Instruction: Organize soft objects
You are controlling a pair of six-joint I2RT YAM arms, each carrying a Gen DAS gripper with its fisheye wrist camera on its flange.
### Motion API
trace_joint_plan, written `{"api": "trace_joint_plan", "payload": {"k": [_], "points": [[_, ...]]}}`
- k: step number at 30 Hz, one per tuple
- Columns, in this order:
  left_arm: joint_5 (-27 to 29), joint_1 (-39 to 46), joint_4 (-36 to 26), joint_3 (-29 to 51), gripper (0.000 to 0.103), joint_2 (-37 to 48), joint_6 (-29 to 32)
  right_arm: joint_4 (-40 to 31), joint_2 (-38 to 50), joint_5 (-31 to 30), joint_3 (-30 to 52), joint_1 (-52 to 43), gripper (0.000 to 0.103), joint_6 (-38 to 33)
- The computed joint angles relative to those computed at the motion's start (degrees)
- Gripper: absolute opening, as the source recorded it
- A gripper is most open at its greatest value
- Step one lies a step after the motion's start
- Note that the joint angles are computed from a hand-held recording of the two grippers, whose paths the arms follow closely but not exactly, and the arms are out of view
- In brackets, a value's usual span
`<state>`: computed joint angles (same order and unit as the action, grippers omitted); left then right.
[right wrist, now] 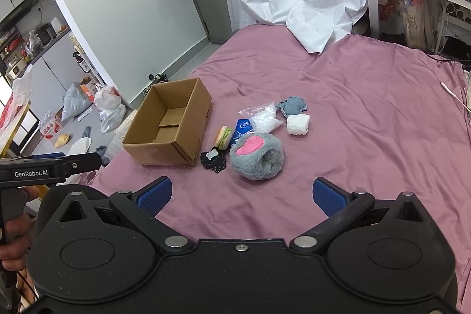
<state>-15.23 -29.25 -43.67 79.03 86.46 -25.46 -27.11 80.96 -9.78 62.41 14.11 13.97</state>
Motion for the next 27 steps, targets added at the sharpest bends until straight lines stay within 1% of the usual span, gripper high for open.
{"api": "trace_joint_plan", "payload": {"k": [17,27], "points": [[-0.1,-0.3,-0.5,0.4,0.102,0.0,-0.3,-0.4,-0.3,-0.6,0.1,-0.4,0.103,-0.7],[1.8,0.8,0.3,0.1,0.102,0.1,0.3,-1.3,0.7,0.1,1.6,0.3,0.103,-0.1]]}}
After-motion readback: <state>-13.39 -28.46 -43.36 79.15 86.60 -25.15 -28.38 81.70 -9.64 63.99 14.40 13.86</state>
